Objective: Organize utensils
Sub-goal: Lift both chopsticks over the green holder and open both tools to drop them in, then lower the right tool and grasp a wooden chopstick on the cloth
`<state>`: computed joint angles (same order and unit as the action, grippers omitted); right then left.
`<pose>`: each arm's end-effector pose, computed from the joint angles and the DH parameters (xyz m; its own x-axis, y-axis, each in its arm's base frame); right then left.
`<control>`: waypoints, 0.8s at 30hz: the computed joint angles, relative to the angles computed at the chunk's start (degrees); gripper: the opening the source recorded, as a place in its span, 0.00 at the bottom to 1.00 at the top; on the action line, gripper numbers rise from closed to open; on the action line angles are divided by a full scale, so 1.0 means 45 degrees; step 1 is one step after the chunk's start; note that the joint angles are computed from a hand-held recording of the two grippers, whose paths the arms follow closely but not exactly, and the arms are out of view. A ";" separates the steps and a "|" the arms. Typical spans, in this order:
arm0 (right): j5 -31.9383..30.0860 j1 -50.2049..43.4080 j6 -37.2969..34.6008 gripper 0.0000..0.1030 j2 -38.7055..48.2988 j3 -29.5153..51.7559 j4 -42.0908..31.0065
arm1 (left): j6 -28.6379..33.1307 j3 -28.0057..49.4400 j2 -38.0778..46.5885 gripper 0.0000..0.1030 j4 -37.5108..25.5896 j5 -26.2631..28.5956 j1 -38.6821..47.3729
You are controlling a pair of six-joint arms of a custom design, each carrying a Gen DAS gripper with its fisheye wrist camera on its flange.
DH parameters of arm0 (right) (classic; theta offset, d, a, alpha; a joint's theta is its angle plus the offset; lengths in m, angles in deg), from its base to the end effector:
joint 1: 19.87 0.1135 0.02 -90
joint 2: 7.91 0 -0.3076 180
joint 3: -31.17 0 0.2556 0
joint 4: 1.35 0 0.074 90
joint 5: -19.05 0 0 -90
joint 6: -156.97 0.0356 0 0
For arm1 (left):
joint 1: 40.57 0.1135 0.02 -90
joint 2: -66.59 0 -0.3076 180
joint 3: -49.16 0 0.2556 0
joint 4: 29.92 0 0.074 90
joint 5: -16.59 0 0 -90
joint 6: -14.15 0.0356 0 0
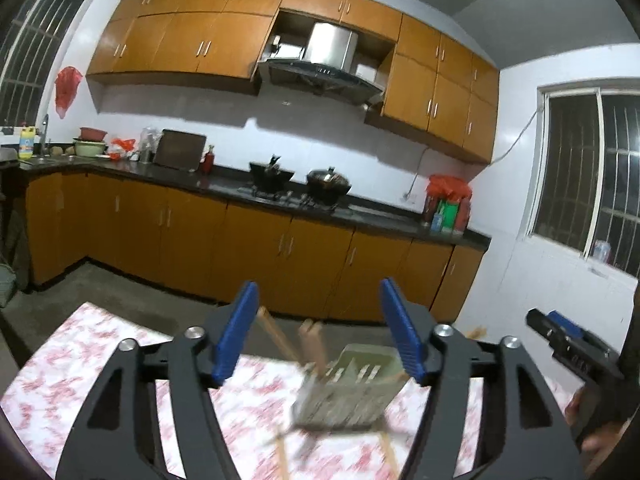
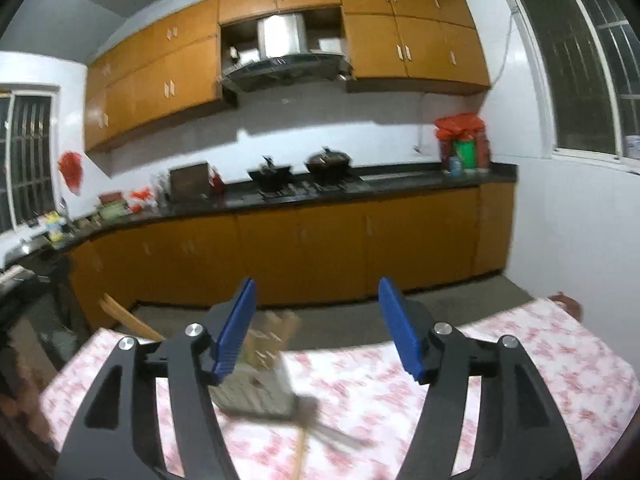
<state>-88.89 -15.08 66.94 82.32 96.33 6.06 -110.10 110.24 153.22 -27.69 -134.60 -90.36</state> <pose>0.3534 0.0406 0.2801 -0.3021 -0.0258 -0.9529 -0.3721 0.9235 0.0929 0.2280 -0.2214 0.2742 -0.1260 -0.2710 -0.9543 -0.2690 0.9352 -0.2301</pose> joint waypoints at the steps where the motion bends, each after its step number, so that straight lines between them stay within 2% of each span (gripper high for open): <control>1: 0.0063 -0.0184 -0.0121 0.61 0.0191 -0.0129 -0.0116 | -0.0426 -0.0003 -0.0004 0.67 -0.0519 -0.0043 -0.0047; 4: -0.0150 -0.0532 -0.0657 0.61 0.1143 -0.0167 -0.0930 | -0.2798 -0.0186 0.0256 0.68 -0.2922 -0.0096 -0.0246; 7: -0.0478 -0.0479 -0.1143 0.60 0.2334 -0.0051 -0.1869 | -0.4723 -0.0759 0.0799 0.68 -0.3780 0.0769 -0.0153; 10: -0.0305 -0.0002 -0.1651 0.46 0.3279 -0.0390 -0.2255 | -0.6092 -0.1338 0.1576 0.67 -0.3821 0.2087 0.0132; 11: -0.0250 0.0199 -0.1787 0.38 0.3598 -0.0459 -0.2370 | -0.6434 -0.1452 0.1960 0.66 -0.3793 0.2503 0.0201; 12: -0.0198 0.0447 -0.1833 0.31 0.3901 -0.0545 -0.2436 | -0.6613 -0.1456 0.2200 0.64 -0.3851 0.2751 0.0225; 15: -0.0209 0.0824 -0.1769 0.23 0.4487 -0.0666 -0.2505 | -0.6851 -0.1376 0.3122 0.56 -0.3810 0.3611 0.0199; 24: -0.0099 0.1295 -0.1991 0.21 0.4945 -0.1398 -0.1764 | -0.6794 -0.1044 0.4774 0.48 -0.3040 0.5098 -0.0019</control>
